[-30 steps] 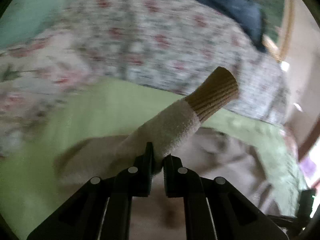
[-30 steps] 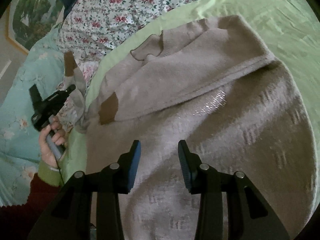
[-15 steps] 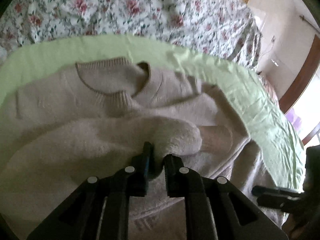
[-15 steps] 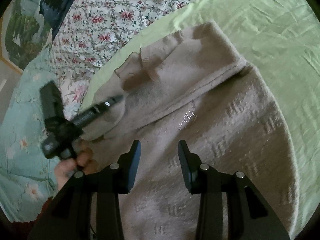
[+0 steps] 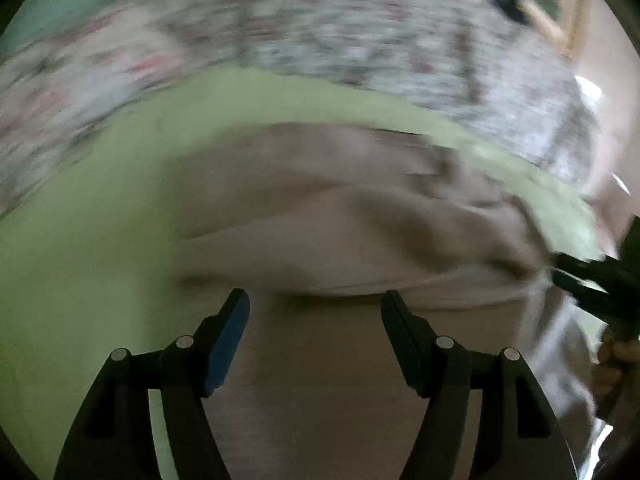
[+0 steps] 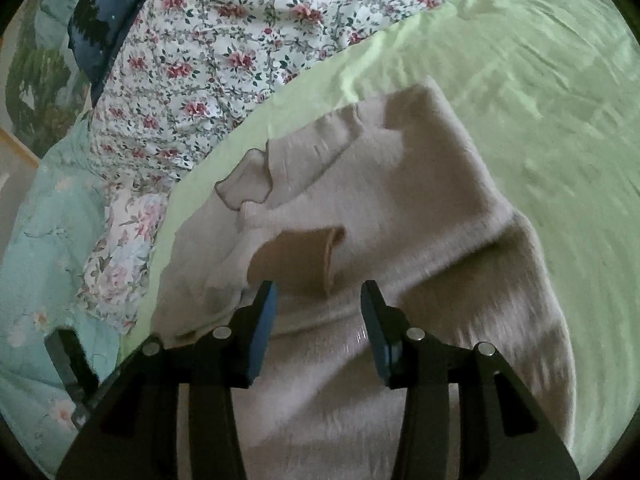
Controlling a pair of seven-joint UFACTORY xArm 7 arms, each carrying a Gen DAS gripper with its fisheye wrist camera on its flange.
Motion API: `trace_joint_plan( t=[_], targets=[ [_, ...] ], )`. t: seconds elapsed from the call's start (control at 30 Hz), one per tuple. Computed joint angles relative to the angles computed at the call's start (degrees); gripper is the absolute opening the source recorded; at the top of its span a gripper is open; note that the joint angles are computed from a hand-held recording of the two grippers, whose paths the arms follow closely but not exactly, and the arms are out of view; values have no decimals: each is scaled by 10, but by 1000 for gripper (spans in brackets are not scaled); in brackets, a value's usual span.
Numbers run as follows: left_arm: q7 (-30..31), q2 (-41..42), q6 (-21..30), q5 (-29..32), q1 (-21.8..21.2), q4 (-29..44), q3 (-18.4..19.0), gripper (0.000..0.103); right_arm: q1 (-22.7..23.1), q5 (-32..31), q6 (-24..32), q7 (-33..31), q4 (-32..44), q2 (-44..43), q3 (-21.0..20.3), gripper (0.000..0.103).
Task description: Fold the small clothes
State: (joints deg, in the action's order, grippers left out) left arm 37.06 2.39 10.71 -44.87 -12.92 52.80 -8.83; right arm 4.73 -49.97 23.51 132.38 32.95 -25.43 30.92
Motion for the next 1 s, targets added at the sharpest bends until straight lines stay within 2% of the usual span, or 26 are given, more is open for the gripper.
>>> trace_joint_plan(
  t=[0.13, 0.23, 0.27, 0.3, 0.33, 0.4, 0.43, 0.5, 0.57, 0.67, 0.73, 0.87, 0.9, 1.0],
  targets=[
    [-100, 44, 1, 78, 29, 15, 29, 68, -32, -49, -40, 1, 27, 60, -13, 46],
    [-89, 66, 9, 67, 58, 37, 7, 67, -40, -110, -68, 18, 56, 115, -29, 46],
    [-94, 72, 9, 78, 59, 45, 3, 67, -35, -116, -72, 8, 65, 128, -38, 34],
    [-105, 79, 8, 99, 57, 52, 3, 67, -23, -108, -64, -15, 74, 132, -47, 5],
    [-120, 83, 3, 117, 54, 54, 4, 67, -15, -113, -66, -22, 79, 130, -54, 6],
    [-143, 89, -11, 146, 53, 56, 0, 55, -3, -138, -61, -11, 78, 95, -63, 6],
    [-143, 89, -15, 148, 59, 53, -6, 52, 7, -141, -48, -12, 74, 68, -67, 6],
    [-159, 81, -20, 158, 62, 43, -11, 39, 27, -105, -22, -38, 52, 7, -79, 5],
    [-134, 67, -17, 122, 81, 32, -35, 32, 38, -57, -6, -70, 25, -43, -88, 5],
    [-117, 58, -26, 97, 79, 18, -37, 31, 76, 49, 35, -150, -17, -79, -126, 5],
    [-118, 60, -18, 85, 79, 22, -34, 30, 72, 83, 15, -166, -36, -69, -135, 5],
    [-51, 55, -1, -19, 100, 29, -46, 29, 36, 104, -7, -180, -33, -21, -103, 5],
    [-21, 55, 11, -63, 107, 33, -48, 29, 18, 98, -23, -172, -34, -18, -90, 5],
    [21, 65, 55, -138, 112, 49, -35, 30, -14, 107, -24, -163, -37, -23, -59, 5]
  ],
)
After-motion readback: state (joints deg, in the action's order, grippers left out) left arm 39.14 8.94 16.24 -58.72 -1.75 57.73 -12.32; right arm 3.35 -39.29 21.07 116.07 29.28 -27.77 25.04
